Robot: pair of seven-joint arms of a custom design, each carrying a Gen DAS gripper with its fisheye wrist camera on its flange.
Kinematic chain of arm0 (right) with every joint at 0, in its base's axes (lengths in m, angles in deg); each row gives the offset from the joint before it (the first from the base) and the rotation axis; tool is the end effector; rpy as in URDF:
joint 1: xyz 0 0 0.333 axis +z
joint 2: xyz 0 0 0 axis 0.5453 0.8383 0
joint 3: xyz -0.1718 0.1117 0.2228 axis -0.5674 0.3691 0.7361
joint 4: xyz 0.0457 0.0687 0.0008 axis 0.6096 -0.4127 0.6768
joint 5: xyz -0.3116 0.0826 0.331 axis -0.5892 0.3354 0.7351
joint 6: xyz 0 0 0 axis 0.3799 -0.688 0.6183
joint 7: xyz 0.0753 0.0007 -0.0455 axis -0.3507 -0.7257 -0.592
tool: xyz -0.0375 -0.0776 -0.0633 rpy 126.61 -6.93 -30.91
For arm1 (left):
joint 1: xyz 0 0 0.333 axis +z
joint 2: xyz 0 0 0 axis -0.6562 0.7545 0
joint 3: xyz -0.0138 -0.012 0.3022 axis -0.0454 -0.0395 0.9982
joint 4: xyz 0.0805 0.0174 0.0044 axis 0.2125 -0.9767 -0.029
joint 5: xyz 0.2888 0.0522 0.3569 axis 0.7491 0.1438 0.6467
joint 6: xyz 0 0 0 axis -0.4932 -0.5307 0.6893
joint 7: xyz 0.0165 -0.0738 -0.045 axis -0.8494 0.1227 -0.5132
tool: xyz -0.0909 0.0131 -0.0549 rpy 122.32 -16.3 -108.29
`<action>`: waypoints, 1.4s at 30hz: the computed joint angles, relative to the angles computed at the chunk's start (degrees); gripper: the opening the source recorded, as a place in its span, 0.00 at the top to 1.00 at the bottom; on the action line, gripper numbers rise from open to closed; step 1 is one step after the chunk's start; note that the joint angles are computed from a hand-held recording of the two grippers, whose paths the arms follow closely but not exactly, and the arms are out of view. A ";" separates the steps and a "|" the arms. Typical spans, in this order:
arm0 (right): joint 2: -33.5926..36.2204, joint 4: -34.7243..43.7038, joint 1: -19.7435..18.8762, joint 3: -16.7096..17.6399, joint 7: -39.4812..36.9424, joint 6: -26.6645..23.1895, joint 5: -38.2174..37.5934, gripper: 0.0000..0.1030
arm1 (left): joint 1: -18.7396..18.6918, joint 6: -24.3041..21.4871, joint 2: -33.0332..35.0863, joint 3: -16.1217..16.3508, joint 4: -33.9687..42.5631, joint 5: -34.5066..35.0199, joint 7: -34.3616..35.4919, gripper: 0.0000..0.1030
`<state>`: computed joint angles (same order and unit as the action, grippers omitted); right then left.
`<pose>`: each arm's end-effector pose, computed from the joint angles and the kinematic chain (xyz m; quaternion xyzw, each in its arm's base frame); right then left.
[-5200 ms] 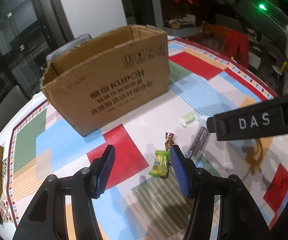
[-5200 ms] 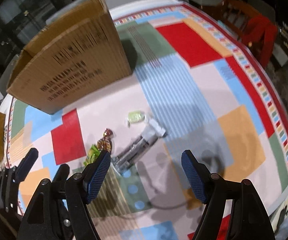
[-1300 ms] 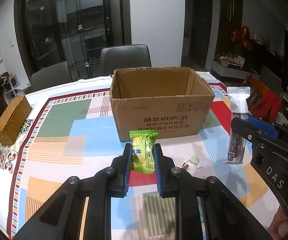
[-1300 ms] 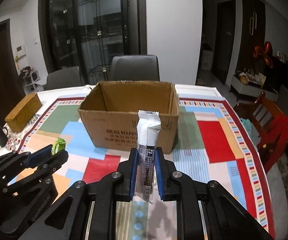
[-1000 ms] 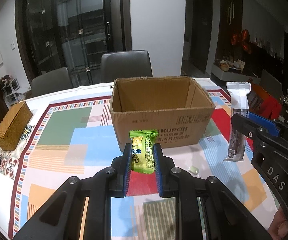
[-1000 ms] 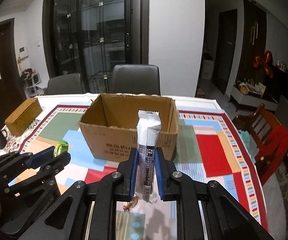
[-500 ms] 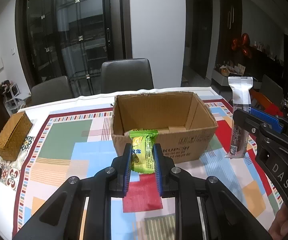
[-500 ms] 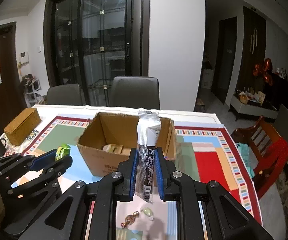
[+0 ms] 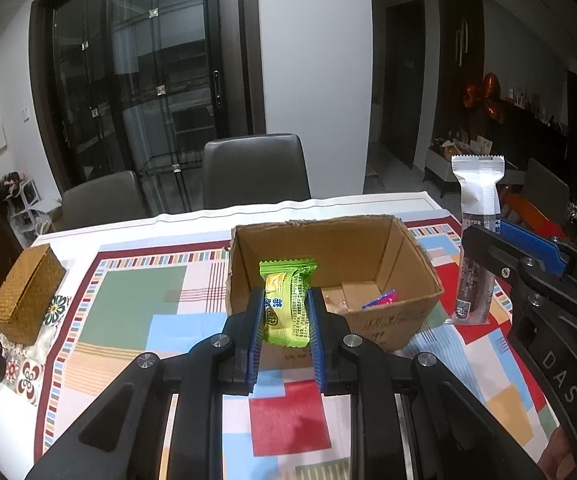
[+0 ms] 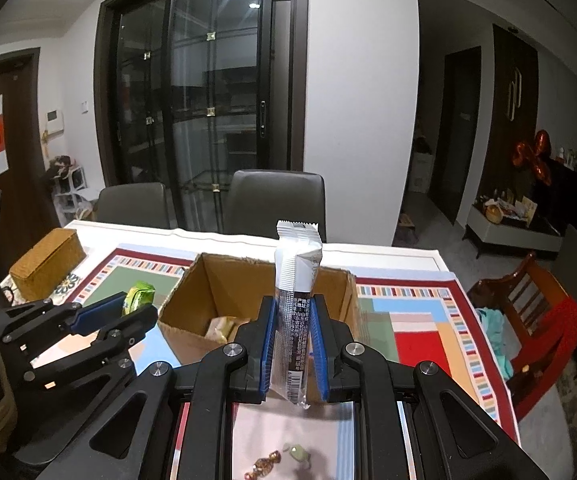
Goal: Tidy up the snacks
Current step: 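Carry the green candy pack and stick pack with both tools over the box, then open both tools to drop the two snacks into the box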
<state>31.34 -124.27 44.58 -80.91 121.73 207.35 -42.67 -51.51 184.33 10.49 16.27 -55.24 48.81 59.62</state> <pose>0.5666 0.2196 0.5170 -0.5231 0.6952 -0.4026 0.2847 0.6562 -0.2523 0.5066 -0.4352 0.7849 -0.3758 0.2308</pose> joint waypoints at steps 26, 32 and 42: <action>12.26 11.91 0.78 -5.46 -4.52 5.16 -0.47 0.82 | -1.82 -4.44 14.39 1.42 17.28 8.27 -6.46 0.79; 14.96 14.05 1.24 -7.02 -6.19 6.07 1.37 0.82 | -2.41 -6.01 17.66 1.79 21.15 9.57 -7.56 0.79; 18.37 15.82 1.43 -9.03 -11.53 8.93 8.66 0.81 | -2.55 -8.95 21.43 1.85 25.25 10.31 -8.61 0.77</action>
